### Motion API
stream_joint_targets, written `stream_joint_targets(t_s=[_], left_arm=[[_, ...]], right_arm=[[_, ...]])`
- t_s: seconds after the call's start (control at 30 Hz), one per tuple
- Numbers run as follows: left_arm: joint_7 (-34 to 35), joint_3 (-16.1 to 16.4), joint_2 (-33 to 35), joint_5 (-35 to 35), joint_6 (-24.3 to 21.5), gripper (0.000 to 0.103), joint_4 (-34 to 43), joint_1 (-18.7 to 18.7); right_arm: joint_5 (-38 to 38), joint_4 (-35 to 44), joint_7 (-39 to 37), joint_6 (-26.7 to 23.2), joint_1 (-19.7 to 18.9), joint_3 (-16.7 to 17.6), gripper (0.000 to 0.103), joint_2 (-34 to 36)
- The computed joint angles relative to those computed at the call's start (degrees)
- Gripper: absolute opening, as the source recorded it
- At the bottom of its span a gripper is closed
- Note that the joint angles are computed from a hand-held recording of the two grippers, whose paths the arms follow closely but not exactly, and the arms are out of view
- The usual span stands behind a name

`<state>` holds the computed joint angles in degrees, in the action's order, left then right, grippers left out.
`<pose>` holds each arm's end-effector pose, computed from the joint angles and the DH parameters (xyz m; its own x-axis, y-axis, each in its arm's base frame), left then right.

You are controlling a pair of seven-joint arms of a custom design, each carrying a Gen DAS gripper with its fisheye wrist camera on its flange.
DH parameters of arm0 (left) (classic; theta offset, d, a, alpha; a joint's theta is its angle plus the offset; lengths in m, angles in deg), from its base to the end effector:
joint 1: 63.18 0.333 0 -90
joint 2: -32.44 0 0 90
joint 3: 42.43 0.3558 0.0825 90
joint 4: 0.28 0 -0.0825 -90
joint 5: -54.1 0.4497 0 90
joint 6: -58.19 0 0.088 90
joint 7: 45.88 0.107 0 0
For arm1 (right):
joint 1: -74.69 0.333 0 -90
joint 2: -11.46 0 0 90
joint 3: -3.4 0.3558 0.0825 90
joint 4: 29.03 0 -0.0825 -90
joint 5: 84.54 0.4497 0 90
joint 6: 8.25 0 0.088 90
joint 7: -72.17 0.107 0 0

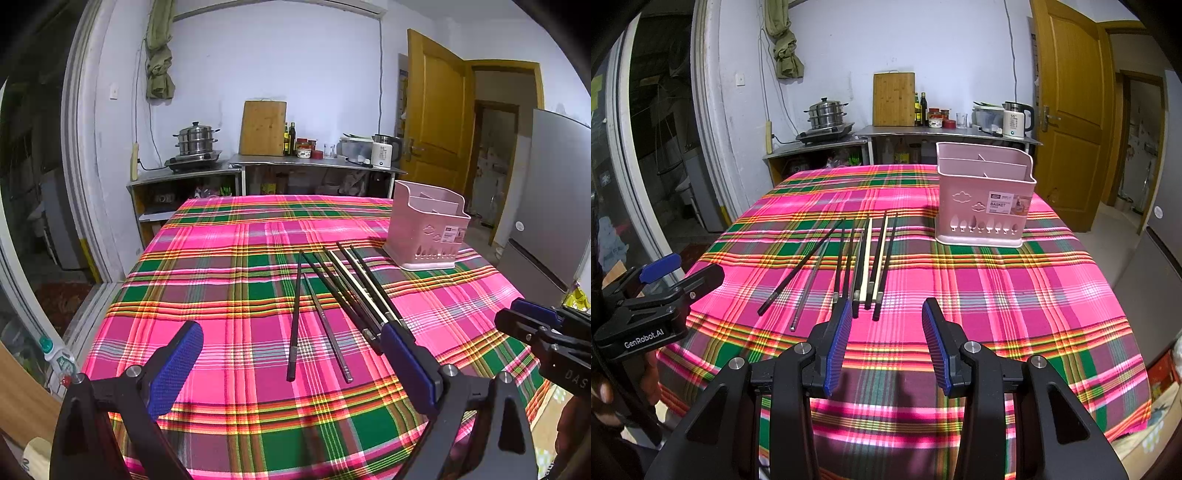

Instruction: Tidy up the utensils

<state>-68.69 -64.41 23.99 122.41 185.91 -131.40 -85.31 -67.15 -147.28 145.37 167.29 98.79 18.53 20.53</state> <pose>0.4202 -0.3725 0.4368 0.3977 -0.9159 0.0543 -0.4767 -0.2568 -0.8407 0.5469 0.4064 0.4584 0.6374 -0.7679 -0.0635 -0.5377 -0.3843 -0.7504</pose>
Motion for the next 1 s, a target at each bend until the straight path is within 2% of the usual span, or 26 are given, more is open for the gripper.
stream_joint_targets(t_s=[1.0], left_arm=[[-0.09, -0.01, 0.47, -0.03, 0.08, 0.098, 0.36, -0.13]], right_arm=[[0.97, -0.15, -0.97, -0.19, -0.32, 0.27, 0.041, -0.09]])
